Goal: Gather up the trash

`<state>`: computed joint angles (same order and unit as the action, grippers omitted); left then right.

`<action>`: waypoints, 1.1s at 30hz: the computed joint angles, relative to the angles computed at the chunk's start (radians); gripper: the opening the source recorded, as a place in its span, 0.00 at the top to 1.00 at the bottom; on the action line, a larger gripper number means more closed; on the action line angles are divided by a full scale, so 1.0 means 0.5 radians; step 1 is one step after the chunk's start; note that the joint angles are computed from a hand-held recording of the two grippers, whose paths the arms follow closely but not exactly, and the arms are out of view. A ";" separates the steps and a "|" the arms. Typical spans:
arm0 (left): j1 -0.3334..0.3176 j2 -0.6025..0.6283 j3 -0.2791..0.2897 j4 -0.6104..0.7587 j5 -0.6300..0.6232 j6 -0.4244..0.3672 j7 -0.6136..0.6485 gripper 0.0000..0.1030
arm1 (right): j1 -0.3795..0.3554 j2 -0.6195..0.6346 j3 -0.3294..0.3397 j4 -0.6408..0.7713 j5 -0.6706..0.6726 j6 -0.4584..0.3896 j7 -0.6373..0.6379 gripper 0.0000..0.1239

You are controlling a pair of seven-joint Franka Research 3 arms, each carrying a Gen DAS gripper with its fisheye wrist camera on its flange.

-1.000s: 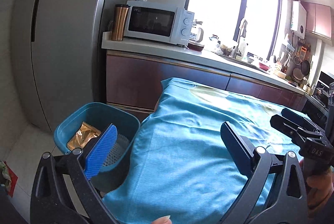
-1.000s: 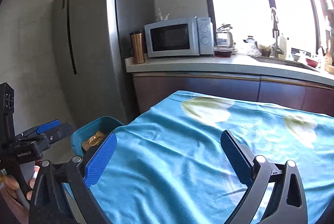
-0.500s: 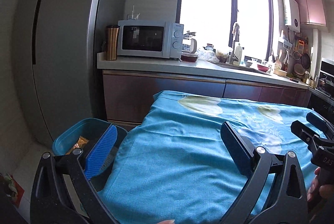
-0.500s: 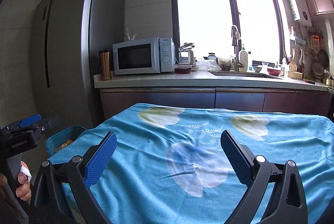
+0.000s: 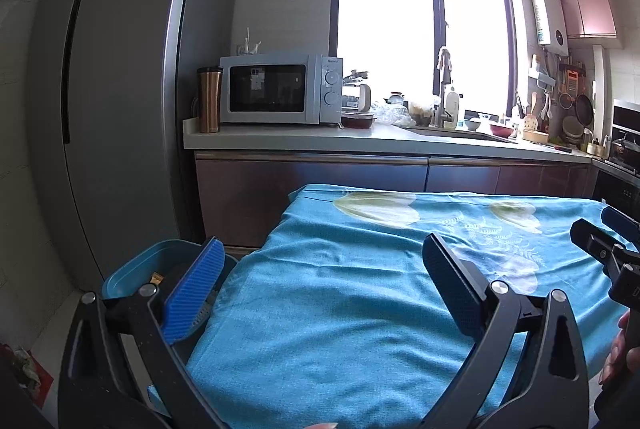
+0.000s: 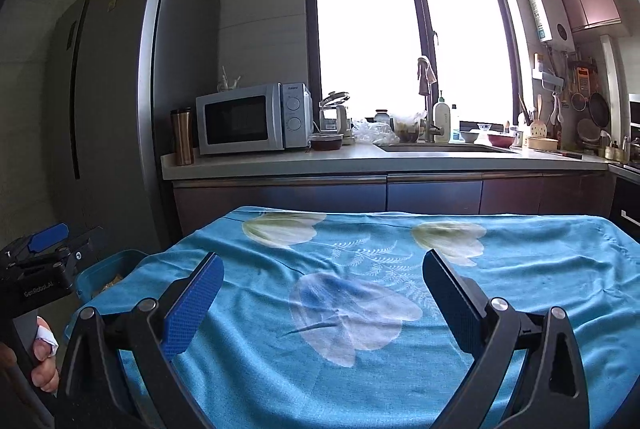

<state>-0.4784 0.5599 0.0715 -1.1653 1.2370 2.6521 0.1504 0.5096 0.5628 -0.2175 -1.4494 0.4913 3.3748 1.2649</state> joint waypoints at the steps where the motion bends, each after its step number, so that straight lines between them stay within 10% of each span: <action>1: -0.006 -0.004 0.007 -0.005 0.016 0.003 -0.015 0.05 | 0.010 -0.004 -0.013 -0.007 0.008 0.003 0.000 0.22; 33: -0.023 -0.031 -0.013 -0.035 0.172 -0.017 -0.120 0.05 | 0.081 -0.059 -0.072 -0.080 0.248 0.079 -0.182 0.22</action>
